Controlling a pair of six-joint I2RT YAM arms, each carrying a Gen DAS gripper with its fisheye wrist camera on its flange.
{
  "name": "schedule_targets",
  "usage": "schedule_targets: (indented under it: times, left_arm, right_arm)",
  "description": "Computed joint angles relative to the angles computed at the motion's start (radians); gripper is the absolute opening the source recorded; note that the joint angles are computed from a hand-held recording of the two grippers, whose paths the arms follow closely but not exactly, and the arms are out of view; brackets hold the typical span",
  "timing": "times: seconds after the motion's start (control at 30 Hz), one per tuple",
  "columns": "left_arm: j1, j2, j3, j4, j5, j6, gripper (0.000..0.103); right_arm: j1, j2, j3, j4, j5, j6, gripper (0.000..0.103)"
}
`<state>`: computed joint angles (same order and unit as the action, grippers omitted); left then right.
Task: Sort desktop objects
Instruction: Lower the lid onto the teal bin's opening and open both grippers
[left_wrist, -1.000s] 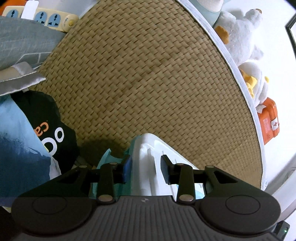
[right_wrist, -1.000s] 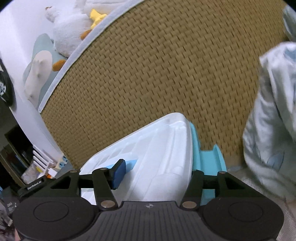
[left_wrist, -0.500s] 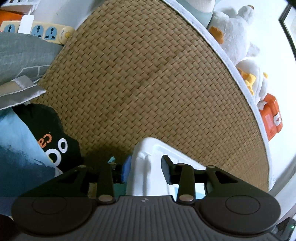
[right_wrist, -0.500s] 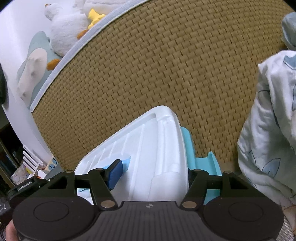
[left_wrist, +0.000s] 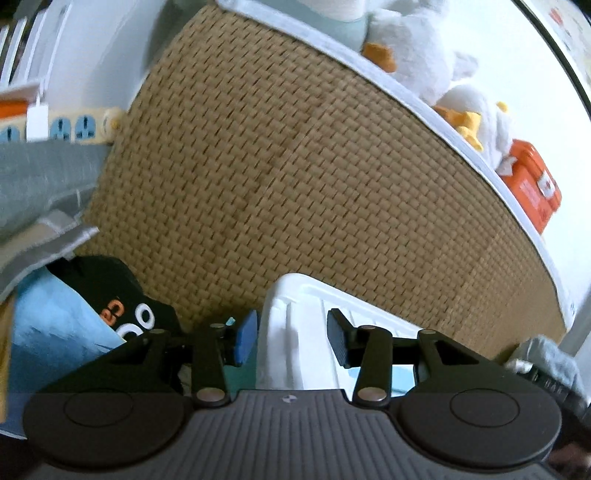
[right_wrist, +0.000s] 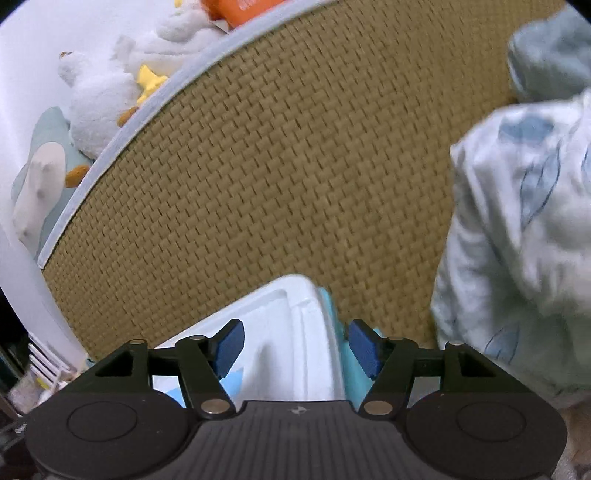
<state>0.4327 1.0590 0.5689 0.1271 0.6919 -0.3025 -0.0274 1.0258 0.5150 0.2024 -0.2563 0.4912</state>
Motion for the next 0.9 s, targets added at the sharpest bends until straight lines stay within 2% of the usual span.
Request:
schedule_targets:
  times: [0.17,0.2,0.27,0.47,0.57,0.63,0.7,0.83,0.9]
  left_arm:
    - [-0.002,-0.174,-0.050,-0.091,-0.017,0.153,0.046]
    - [-0.004,-0.204,-0.060,-0.102,-0.020,0.175,0.050]
    - [-0.012,-0.257,-0.075,-0.132,-0.024,0.214,0.050]
    - [-0.003,-0.341,-0.093,-0.250,0.004,0.306,0.050]
    - [0.034,-0.388,-0.097,-0.331,0.031,0.384,0.050]
    - [0.049,-0.430,-0.108,-0.377,0.038,0.438,0.050]
    - [0.045,-0.445,-0.115,-0.405,0.021,0.481,0.050]
    - [0.009,-0.448,-0.127,-0.421,-0.033,0.522,0.044]
    - [-0.003,-0.457,-0.133,-0.433,-0.048,0.532,0.044]
  right_arm:
    - [0.053,-0.110,-0.015,-0.050,0.057,-0.118,0.067]
    - [0.075,-0.136,-0.024,-0.065,0.079,-0.155,0.067]
    - [0.105,-0.198,-0.044,-0.108,0.112,-0.201,0.067]
    - [0.174,-0.359,-0.084,-0.237,0.206,-0.301,0.064]
    - [0.194,-0.399,-0.099,-0.262,0.237,-0.339,0.056]
    - [0.210,-0.411,-0.112,-0.264,0.268,-0.360,0.048]
    - [0.221,-0.445,-0.122,-0.305,0.285,-0.375,0.036]
    - [0.270,-0.503,-0.131,-0.375,0.333,-0.368,0.032]
    - [0.318,-0.536,-0.136,-0.414,0.375,-0.360,0.030]
